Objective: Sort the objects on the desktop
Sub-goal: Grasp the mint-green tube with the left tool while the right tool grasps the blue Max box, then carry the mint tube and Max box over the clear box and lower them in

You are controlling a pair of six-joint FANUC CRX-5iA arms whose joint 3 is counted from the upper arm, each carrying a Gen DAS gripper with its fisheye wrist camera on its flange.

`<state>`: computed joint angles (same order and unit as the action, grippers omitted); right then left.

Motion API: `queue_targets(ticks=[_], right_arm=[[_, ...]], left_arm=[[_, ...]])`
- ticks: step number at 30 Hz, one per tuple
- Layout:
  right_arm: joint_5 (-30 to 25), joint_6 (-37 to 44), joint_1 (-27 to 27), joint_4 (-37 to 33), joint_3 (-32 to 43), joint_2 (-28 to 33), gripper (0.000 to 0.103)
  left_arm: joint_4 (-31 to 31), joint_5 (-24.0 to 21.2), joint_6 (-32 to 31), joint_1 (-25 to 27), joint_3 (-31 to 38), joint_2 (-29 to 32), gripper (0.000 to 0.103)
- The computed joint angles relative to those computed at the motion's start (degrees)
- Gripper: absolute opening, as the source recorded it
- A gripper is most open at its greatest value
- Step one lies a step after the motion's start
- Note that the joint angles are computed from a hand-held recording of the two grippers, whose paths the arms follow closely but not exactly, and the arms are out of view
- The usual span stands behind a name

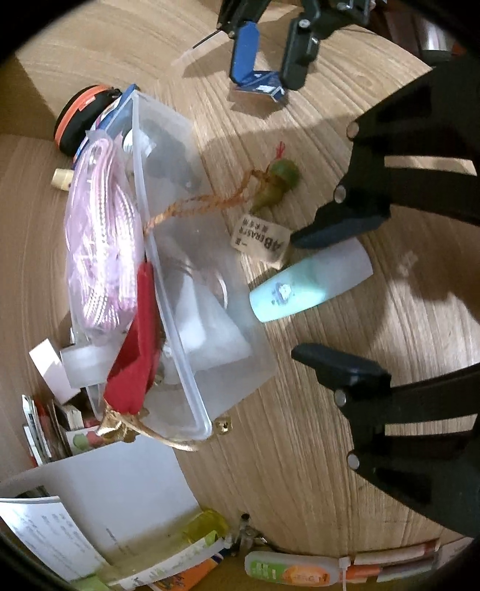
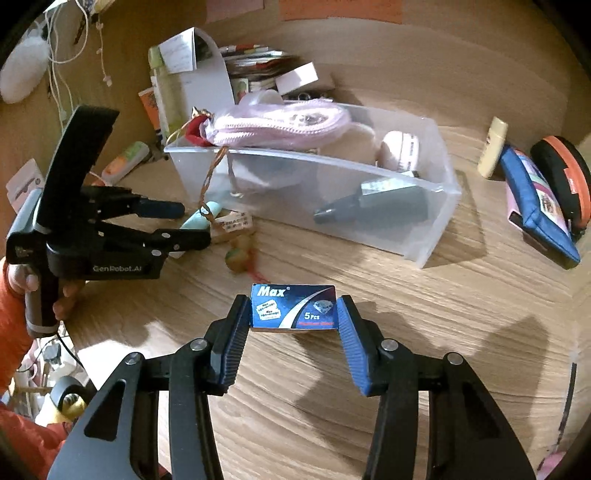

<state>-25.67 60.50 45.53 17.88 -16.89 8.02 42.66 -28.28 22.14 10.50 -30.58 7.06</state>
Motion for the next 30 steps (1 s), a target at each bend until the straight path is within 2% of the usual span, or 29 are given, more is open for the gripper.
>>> queue_targets(ticks=[3,5,7,13,17,20,23,25,30], right_arm=[[0.61,-0.59,-0.32,0.83,-0.34,-0.28,0.044],[1.12,-1.84,-0.22,1.99,-1.48,-1.10,0.044],[1.79,-2.32,-0.15,2.43,-2.50,-2.01,0.044],[2.91,-3.78,-0.12,3.77,-3.56,-2.84,0.044],[3.37,-3.53,-0.38,2.90,-3.38,-3.18,0.044],[3.92,-5.72,-0.50,5.64,-3.82,-3.42,0.044],[4.54,-8.28,-0.93,9.89,-3.93,-3.51,0.044],[5.24,-8.81,-1.27,11.06,-3.72,-3.70,0.044],[6.77,-11.91,-1.94,16.61,-3.54,-3.68,0.044]], left_arm=[[0.73,0.40,-0.38,-0.54,-0.48,-0.45,0.042],[1.56,1.20,-0.59,-0.41,-1.08,-0.77,0.029],[3.35,1.15,-2.13,0.11,-1.80,-0.98,0.024],[3.05,4.35,-1.14,-0.48,-2.87,-1.68,0.024],[6.61,4.86,-4.18,-0.01,-5.30,-3.31,0.024],[10.79,9.53,-7.29,-2.14,-8.01,-5.58,0.024],[17.97,11.66,-12.86,-3.68,-11.03,-8.22,0.024],[23.03,12.57,-16.70,-4.91,-12.43,-9.49,0.024],[29.25,11.99,-20.28,-5.66,-12.96,-11.34,0.024]])
